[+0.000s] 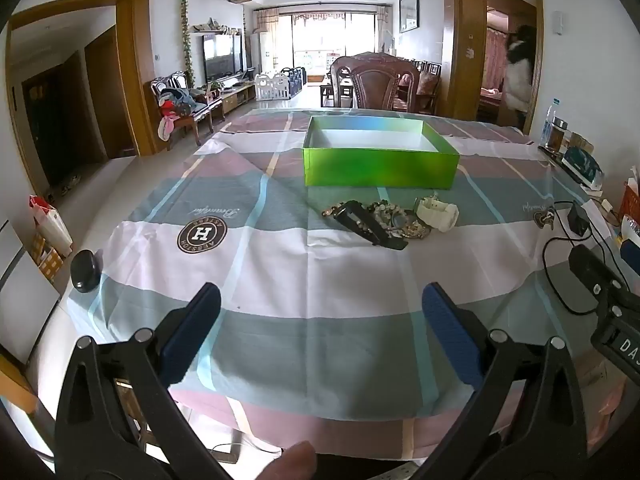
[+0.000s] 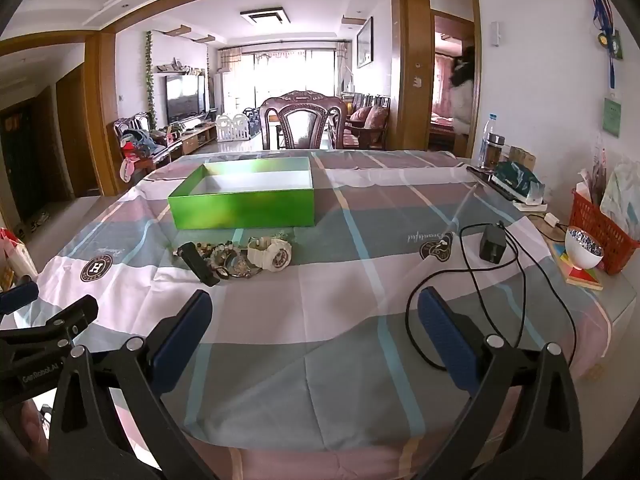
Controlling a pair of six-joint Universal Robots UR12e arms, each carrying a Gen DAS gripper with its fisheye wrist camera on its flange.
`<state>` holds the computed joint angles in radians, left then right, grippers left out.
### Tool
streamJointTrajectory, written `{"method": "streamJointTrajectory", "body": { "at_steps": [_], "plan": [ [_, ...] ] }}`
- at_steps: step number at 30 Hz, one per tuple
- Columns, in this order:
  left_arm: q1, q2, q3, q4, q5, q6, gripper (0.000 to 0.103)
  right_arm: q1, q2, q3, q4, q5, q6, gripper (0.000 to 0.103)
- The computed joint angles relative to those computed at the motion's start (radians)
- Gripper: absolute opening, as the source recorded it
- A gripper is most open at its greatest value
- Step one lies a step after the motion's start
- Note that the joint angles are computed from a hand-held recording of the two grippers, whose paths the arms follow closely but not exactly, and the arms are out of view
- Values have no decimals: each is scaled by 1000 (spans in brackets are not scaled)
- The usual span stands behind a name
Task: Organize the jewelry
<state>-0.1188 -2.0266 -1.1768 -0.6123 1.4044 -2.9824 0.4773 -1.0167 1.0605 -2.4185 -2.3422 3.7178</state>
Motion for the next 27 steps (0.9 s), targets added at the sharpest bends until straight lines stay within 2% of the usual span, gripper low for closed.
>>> {"method": "streamJointTrajectory", "body": {
  "at_steps": [27],
  "plan": [
    [-3, 3, -4, 4, -4, 3, 99, -1, 0, 1, 11, 9, 12, 100]
  ]
}}
